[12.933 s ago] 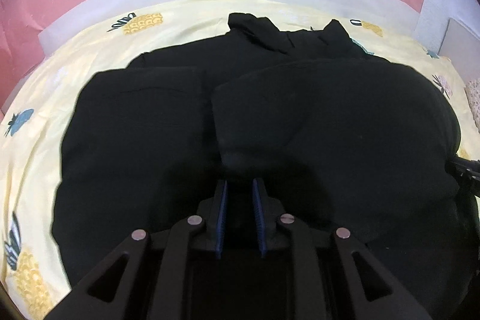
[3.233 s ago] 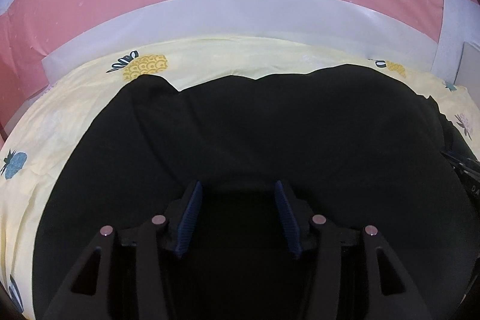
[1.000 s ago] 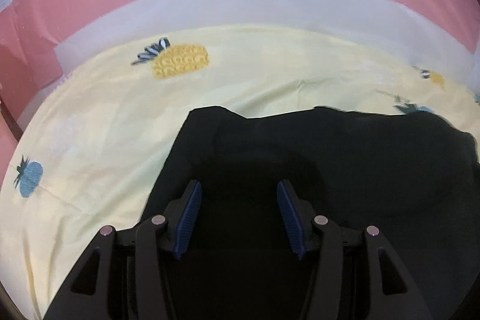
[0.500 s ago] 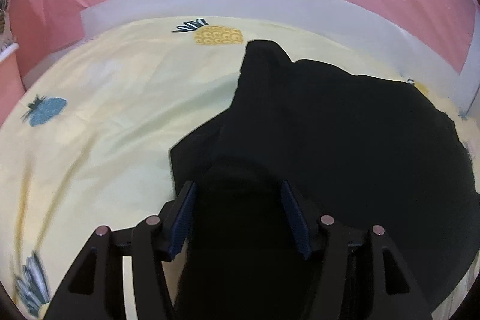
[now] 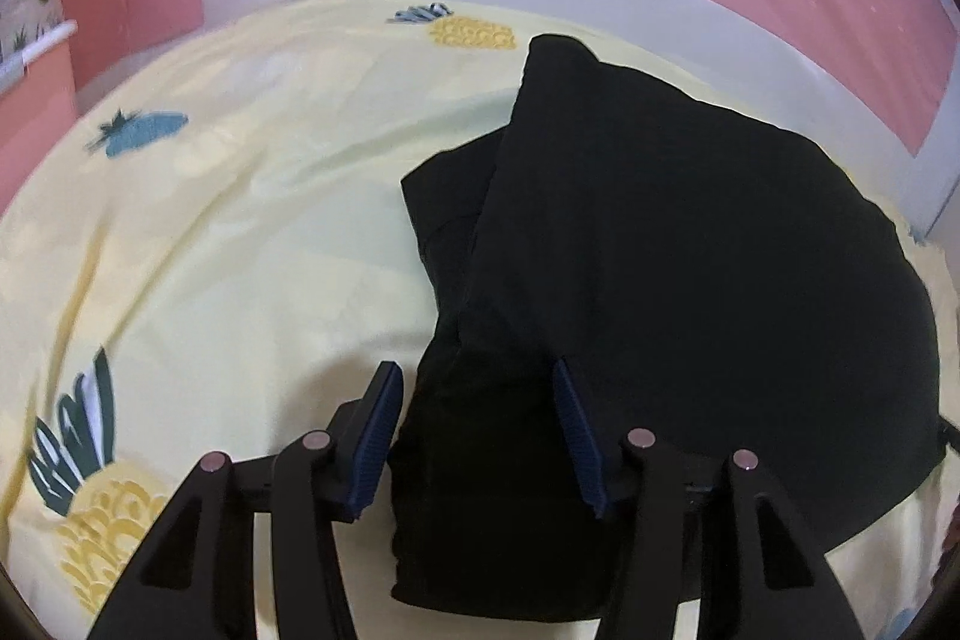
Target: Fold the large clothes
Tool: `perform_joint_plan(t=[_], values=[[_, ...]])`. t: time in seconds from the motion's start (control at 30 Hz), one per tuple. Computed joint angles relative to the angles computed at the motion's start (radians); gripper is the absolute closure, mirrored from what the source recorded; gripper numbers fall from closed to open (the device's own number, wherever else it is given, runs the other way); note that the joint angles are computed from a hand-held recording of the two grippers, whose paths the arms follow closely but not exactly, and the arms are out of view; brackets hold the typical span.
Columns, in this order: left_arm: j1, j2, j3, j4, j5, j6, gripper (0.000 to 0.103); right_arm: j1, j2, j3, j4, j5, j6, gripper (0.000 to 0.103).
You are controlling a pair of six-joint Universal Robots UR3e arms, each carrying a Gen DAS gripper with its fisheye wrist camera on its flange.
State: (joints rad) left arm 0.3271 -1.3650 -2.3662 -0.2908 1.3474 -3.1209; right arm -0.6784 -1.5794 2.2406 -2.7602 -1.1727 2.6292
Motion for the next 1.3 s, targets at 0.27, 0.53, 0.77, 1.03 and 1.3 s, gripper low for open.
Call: perform_joint_plan(t=[0.27, 0.53, 0.77, 1.03, 1.3], values=[[0.013, 0.247, 0.04, -0.288, 0.038, 0.037, 0.052, -0.086, -0.226, -0.03, 0.286, 0.059, -0.054, 0.067], [0.173, 0.509, -0.047, -0.551, -0.054, 0.153, 0.052, -0.198, -0.337, -0.006, 0.49, 0.122, -0.153, 0.054], [0.217, 0.464, 0.005, -0.564, -0.122, 0.171, 0.052, -0.197, -0.263, -0.055, 0.512, 0.171, -0.152, 0.041], [0.14, 0.137, 0.153, -0.399, -0.141, 0.098, 0.043, -0.145, -0.073, -0.17, 0.472, 0.198, -0.087, 0.039], [0.075, -0.082, 0.278, -0.301, -0.129, 0.064, 0.036, -0.106, 0.123, -0.334, 0.483, 0.235, -0.035, 0.031]])
